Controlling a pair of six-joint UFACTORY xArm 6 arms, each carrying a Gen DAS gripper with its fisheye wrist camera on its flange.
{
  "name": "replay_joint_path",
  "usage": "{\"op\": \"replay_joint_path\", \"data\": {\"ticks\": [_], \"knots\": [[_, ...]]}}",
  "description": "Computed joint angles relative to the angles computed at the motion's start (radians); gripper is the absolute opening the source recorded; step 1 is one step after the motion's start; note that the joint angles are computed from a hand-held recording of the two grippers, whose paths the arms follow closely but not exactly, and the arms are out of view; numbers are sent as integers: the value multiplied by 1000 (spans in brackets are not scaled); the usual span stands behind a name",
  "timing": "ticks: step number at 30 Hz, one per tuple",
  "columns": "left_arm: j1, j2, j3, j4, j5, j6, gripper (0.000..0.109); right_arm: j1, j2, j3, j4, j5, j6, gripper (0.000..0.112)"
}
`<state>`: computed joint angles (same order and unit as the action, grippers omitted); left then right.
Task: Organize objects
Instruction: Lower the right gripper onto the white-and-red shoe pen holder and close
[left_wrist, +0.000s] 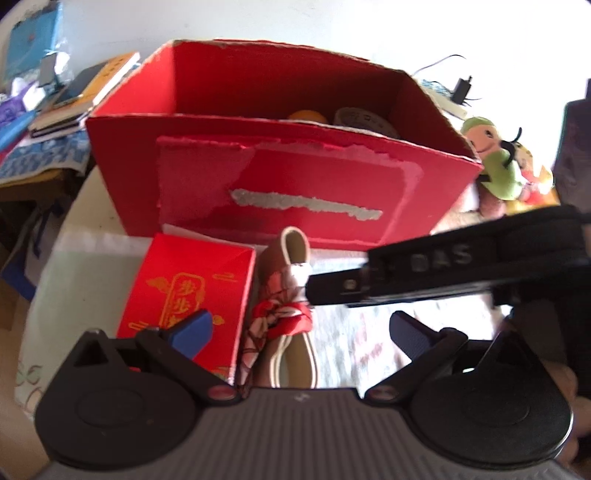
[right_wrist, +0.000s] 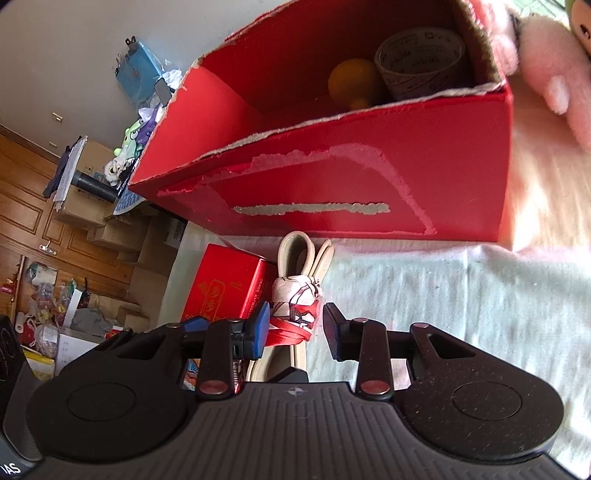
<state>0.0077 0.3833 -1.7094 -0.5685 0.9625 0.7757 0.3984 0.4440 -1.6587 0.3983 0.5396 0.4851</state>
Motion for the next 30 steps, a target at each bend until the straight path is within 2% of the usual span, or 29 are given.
{"op": "replay_joint_path", "data": {"ticks": [4,8,15,19,21,23,26,30], "knots": [[-2,-18,35,-22,-27,70,99,-2,22,-26,47,24,-47,35],[10,18,-15,-34,30,78,90,-3,47,-61,49,44,-69,36],[14,24,-19,-54,24,142,78,-12,105,-142,68,95,-108,36],[17,33,-34,-59,36,166,72,-20,140,-186,45,133,-74,46],[20,39,-47,-65,53,179,69,-24,137,-170,91,119,-93,44],[19,34,-44,-71,60,200,65,-31,135,-166,143,124,-132,35],[9,31,-41,-62,60,212,64,-41,122,-157,158,137,-143,29],[-10,40,-40,-19,62,200,64,-46,80,-101,162,119,-151,27]]}}
